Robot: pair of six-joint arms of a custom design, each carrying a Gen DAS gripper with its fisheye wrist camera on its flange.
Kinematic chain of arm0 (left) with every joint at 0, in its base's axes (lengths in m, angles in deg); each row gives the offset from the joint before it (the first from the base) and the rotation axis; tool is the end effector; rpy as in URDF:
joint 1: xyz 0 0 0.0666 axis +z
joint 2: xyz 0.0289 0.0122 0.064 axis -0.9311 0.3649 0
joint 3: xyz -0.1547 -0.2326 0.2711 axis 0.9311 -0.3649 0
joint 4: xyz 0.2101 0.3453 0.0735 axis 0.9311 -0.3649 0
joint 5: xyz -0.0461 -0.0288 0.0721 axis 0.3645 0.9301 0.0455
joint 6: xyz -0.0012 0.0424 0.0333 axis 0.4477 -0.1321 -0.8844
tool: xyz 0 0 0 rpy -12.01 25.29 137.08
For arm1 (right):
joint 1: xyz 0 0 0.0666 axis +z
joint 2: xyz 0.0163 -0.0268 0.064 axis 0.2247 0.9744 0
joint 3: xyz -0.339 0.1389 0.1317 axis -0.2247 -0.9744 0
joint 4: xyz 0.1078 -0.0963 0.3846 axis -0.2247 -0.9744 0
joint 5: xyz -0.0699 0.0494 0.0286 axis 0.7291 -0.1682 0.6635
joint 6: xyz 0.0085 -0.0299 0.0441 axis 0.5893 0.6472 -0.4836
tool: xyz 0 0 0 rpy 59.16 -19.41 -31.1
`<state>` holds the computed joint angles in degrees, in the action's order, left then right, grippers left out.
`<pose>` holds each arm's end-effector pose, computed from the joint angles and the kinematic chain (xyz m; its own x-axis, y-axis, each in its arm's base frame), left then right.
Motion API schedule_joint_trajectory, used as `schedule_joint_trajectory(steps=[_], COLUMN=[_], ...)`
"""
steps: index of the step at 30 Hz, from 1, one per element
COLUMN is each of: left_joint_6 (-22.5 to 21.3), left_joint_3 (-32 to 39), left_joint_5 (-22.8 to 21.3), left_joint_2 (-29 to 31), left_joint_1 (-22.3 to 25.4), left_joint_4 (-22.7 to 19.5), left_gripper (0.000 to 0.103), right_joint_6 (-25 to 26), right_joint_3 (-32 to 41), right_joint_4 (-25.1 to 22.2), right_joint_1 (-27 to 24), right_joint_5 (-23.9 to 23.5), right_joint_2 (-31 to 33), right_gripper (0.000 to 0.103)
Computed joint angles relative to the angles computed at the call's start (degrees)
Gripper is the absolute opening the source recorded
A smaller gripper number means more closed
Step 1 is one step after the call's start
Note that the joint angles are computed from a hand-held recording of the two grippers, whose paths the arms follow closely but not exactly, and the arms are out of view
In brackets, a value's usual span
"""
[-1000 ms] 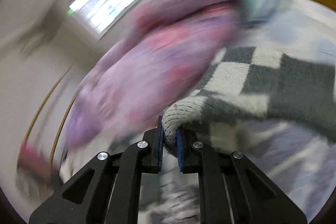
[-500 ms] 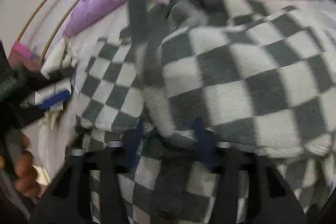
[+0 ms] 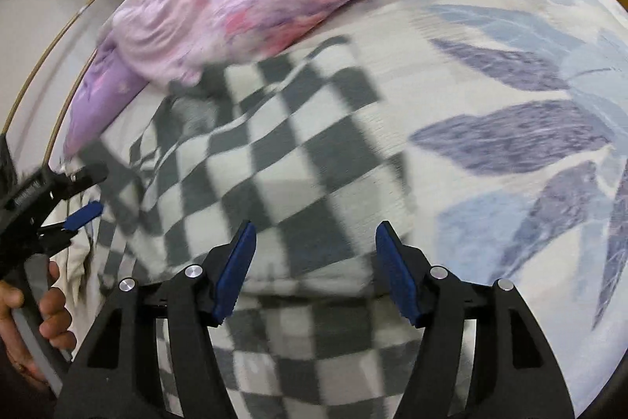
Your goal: Fold large clothes
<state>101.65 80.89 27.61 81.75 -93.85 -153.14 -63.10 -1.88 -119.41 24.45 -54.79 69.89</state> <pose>0.6352 -0.3000 0.4109 -0.9006 -0.1251 -0.4162 -0.0254 0.9712 -0.2368 0.4713 0.0983 0.4208 -0.8254 0.4318 -0.3638 0.3032 0.8825 0.3595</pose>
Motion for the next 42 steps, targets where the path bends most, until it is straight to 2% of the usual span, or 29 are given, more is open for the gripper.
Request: schedule_joint_trajectory(steps=[1, 2, 4, 5, 7, 11, 12, 15, 17, 18, 19, 20, 22, 24, 26, 28, 29, 30, 32, 34, 36, 38, 39, 40, 41, 42], left_joint_6=[-0.78, -1.68, -2.53, -2.25, -3.0, -1.75, -0.95, -2.33, -1.53, -0.08, 0.73, 1.2, 1.99, 0.33, -1.5, -3.43, -4.46, -4.54, -5.0, -6.16, -7.73, -9.86, -11.14, -11.37, -11.33, -11.46], left_joint_3=[-0.46, -0.83, -3.02, -4.99, -9.78, -14.81, -16.28, -18.27, -18.95, -20.04, -20.92, -21.26, -22.3, -21.2, -16.84, -10.9, -5.82, -2.71, 4.06, 13.73, 20.97, 27.75, 29.12, 27.61, 25.48, 21.64], left_joint_5=[-1.06, -1.94, -1.52, -0.61, -1.49, -2.43, -1.44, -1.5, 1.42, 3.84, 4.92, 5.0, 3.06, 2.47, 2.35, 2.55, 4.62, 5.67, 5.07, 3.95, 4.08, 1.76, 1.24, 1.02, 1.06, 2.52], left_joint_2=[-0.25, -0.43, -1.69, -2.92, -6.1, -8.48, -9.0, -8.47, -7.73, -8.29, -9.11, -9.77, -11.98, -12.36, -9.77, -5.34, -1.57, 0.8, 5.75, 12.34, 17.1, 21.64, 22.85, 22.14, 21.03, 18.87], left_joint_1=[0.45, 0.91, 2.75, 3.75, 5.34, 7.18, 7.74, 8.11, 8.82, 9.52, 10.0, 10.33, 11.08, 11.68, 12.28, 13.37, 14.09, 14.47, 14.85, 14.87, 14.85, 14.28, 14.1, 14.07, 14.08, 14.24], left_joint_4=[0.44, 0.64, 0.46, 1.48, 3.61, 3.69, 3.76, 2.26, 1.01, 2.13, 3.37, 4.0, 6.52, 7.41, 4.76, 0.75, -2.95, -4.66, -7.8, -13.56, -16.6, -21.07, -22.29, -21.1, -19.43, -16.15], left_gripper=[0.045, 0.012, 0.01, 0.01, 0.01, 0.009, 0.009, 0.01, 0.015, 0.015, 0.022, 0.043, 0.077, 0.078, 0.078, 0.078, 0.078, 0.078, 0.078, 0.078, 0.078, 0.078, 0.078, 0.078, 0.074, 0.065], right_joint_6=[-0.2, -0.34, -0.48, -0.72, -1.63, -0.28, -0.16, 0.24, 0.29, 0.41, 0.75, 1.55, 2.65, 3.07, 2.64, 0.42, -0.73, -1.18, -2.42, -3.42, -3.89, -5.25, -6.74, -7.67, -7.39, -6.27], right_joint_3=[0.11, -0.17, -0.11, 0.18, 0.6, 4.16, 4.96, 7.67, 9.83, 10.68, 11.88, 13.72, 15.98, 18.61, 21.14, 22.9, 23.91, 24.95, 27.0, 29.19, 30.96, 30.9, 30.25, 29.17, 28.66, 28.53], right_joint_4=[-0.41, -0.17, 0.38, 0.93, 2.44, 2.28, 2.29, 1.91, 1.5, 1.33, 0.78, -0.11, -0.45, -1.57, -2.24, -2.83, -2.96, -3.15, -3.58, -4.75, -5.38, -4.67, -3.94, -2.37, -1.3, -1.19], right_joint_1=[-0.82, -1.52, -2.89, -3.31, -4.34, -5.18, -5.24, -5.23, -5.14, -5.12, -5.05, -4.96, -5.07, -5.24, -5.59, -6.19, -6.45, -6.55, -6.67, -6.81, -6.97, -7.39, -7.61, -7.79, -7.79, -7.71], right_joint_5=[0.2, -0.25, -0.92, -1.34, -2.51, -2.36, -2.92, -4.19, -5.35, -5.44, -5.19, -4.87, -5.24, -5.37, -5.78, -7.16, -8.23, -8.89, -9.81, -10.92, -12.35, -14.66, -15.39, -15.81, -15.5, -15.52], right_joint_2=[0.16, 0.14, 0.6, 1.15, 1.82, 5.37, 6.25, 9.47, 11.82, 12.57, 13.58, 15.01, 16.88, 18.98, 21.11, 22.8, 23.74, 24.61, 26.41, 28.41, 30.52, 31.49, 31.67, 31.34, 31.03, 30.9], right_gripper=[0.061, 0.061, 0.061, 0.061, 0.061, 0.061, 0.061, 0.061, 0.061, 0.061, 0.061, 0.063, 0.065, 0.066, 0.066, 0.066, 0.067, 0.067, 0.07, 0.07, 0.07, 0.07, 0.07, 0.07, 0.054, 0.037])
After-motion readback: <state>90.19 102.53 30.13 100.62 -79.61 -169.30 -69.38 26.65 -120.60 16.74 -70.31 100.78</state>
